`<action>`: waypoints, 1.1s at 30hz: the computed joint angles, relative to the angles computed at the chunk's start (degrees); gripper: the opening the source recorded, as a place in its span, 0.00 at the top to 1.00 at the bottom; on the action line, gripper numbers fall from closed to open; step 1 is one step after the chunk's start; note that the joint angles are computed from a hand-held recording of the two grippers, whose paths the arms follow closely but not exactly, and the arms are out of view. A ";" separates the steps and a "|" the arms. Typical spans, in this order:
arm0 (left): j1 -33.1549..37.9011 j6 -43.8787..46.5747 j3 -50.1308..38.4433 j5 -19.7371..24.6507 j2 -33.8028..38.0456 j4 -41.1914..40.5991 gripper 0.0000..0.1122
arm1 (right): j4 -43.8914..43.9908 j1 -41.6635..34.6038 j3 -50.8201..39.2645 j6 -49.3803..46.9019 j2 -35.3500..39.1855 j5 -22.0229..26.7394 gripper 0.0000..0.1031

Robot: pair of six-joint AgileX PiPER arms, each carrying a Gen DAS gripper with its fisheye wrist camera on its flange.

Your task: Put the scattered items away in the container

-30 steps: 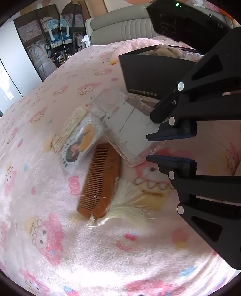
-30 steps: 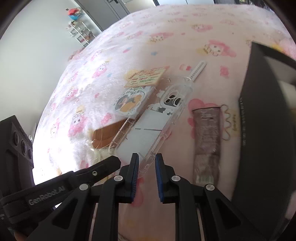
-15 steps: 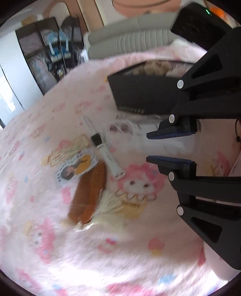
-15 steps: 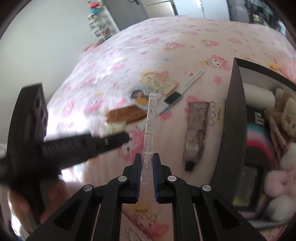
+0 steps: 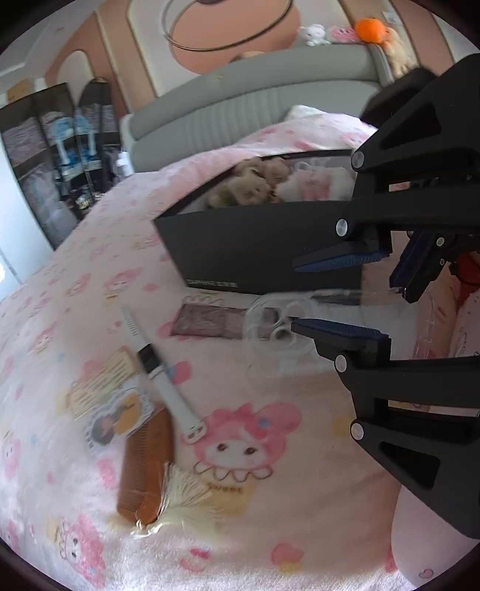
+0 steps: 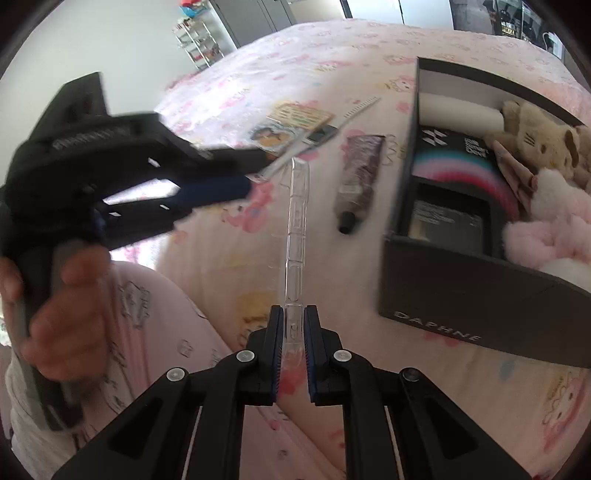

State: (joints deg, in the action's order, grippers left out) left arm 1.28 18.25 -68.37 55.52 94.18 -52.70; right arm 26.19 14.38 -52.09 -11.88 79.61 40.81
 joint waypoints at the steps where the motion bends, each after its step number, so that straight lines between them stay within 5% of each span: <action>1: -0.27 -1.09 0.26 -0.88 -0.72 1.18 0.78 | 0.65 0.83 -0.34 0.06 0.25 -0.50 0.92; 5: -2.97 -19.82 -0.84 -5.62 -3.35 18.43 0.74 | 3.39 3.01 -1.68 -1.45 1.58 -0.87 0.91; 10: -4.93 -42.13 -3.89 -4.50 -3.60 38.16 0.75 | 11.69 -0.13 -0.66 -10.69 2.34 4.37 0.91; 16: -2.50 -25.19 -1.59 -8.87 -5.49 23.13 0.73 | 15.21 1.15 -1.61 -13.04 5.49 4.40 0.88; 20: -6.05 -35.24 -5.21 -4.78 -2.70 36.14 0.73 | 18.49 0.51 -1.22 -14.63 7.15 5.61 0.86; 23: -6.08 -38.37 -8.65 0.43 0.63 38.23 0.73 | 23.05 -4.30 0.72 -16.51 6.02 10.51 0.84; 27: -10.36 -44.55 -12.75 1.85 1.90 49.34 0.71 | 21.06 -7.80 2.65 -11.65 4.72 11.04 0.66; 33: -8.48 -41.44 -15.80 7.86 8.52 43.10 0.67 | 20.25 -7.43 2.78 -7.34 9.36 7.76 0.65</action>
State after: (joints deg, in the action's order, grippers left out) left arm -7.20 -23.19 -84.17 63.38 102.70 -9.60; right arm 46.44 6.95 -49.31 -19.22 88.97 48.57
